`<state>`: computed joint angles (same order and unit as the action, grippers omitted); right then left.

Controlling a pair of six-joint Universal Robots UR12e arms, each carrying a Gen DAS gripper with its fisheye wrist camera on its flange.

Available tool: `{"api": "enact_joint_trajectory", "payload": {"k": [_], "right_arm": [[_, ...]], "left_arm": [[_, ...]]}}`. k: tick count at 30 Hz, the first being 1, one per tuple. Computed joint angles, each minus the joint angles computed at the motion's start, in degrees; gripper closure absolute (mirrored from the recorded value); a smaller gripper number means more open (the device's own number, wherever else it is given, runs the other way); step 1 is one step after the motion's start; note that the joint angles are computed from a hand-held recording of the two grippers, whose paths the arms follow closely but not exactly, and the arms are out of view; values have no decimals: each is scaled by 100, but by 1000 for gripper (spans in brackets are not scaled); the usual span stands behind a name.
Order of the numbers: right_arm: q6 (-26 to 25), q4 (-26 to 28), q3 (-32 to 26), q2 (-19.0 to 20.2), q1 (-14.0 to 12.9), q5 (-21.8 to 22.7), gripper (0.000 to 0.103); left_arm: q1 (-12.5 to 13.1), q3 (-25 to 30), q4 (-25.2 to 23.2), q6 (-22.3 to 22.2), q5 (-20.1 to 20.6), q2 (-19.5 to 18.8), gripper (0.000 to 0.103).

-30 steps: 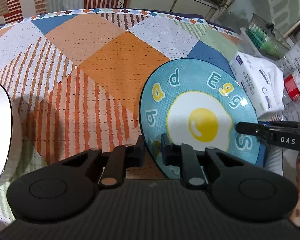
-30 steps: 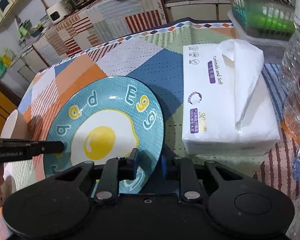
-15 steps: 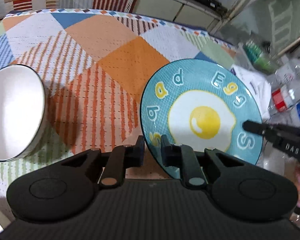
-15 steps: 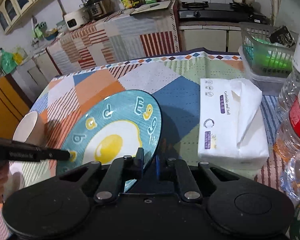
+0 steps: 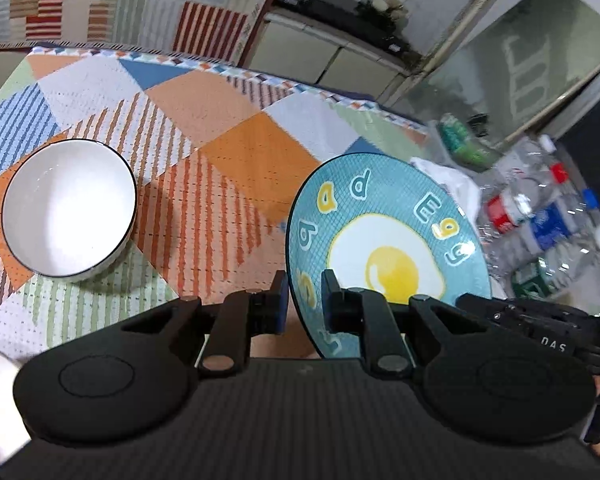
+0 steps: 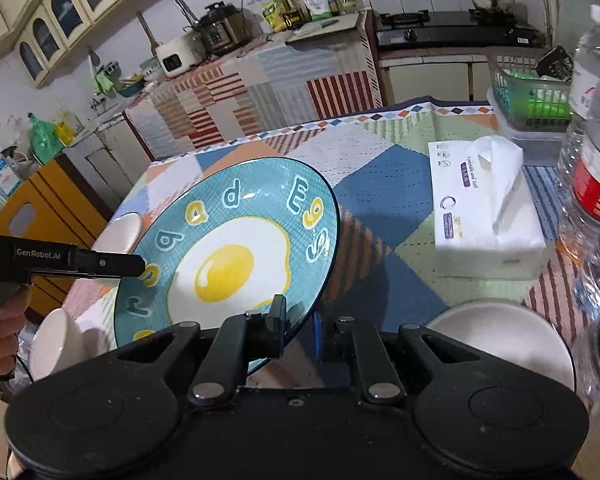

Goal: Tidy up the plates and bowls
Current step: 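Carry the teal egg plate with the left gripper onto the plate stack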

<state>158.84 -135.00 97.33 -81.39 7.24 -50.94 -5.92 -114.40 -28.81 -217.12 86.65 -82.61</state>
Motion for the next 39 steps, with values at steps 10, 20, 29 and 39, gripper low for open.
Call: {"api": "enact_joint_trajectory", "payload": {"k": [10, 20, 29, 39], "right_arm": [[-278, 183, 652, -641, -232, 329, 85], [-546, 696, 1067, -1102, -497, 722, 85], [-791, 1159, 1228, -1247, -547, 683, 85], [-777, 1381, 1241, -1220, -512, 406, 85]], "left_arm": [[-221, -415, 189, -189, -5, 448, 88], [-422, -465, -201, -197, -42, 736, 88], [-570, -602, -618, -411, -20, 810, 88], [-635, -630, -903, -489, -115, 739, 88]]}}
